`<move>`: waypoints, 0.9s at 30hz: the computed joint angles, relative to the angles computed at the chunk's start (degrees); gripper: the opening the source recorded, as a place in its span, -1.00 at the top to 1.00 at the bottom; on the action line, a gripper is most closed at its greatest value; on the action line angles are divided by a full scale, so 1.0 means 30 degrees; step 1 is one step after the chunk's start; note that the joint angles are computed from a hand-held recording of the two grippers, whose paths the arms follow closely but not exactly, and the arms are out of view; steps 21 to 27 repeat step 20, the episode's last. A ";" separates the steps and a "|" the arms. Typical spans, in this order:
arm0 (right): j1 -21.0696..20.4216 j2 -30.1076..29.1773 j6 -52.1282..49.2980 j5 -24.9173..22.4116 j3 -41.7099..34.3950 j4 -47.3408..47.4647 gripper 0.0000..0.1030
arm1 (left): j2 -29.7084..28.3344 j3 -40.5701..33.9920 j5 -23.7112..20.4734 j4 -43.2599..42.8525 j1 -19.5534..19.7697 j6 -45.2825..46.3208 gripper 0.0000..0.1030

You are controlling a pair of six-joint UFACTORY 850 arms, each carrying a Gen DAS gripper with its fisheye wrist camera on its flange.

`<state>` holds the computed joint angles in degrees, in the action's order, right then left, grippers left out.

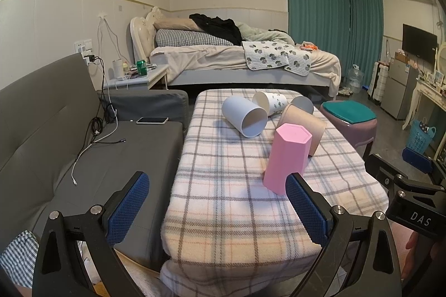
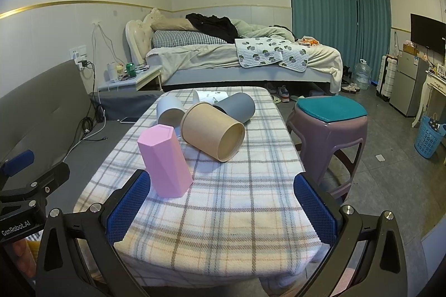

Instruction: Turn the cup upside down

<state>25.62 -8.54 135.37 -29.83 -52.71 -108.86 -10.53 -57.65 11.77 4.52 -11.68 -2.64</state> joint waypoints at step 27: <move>-0.0016 -0.0018 -0.0002 0.0057 -0.0008 0.0036 -1.00 | -0.0026 0.0038 0.0031 -0.0676 -0.0092 0.0824 -0.97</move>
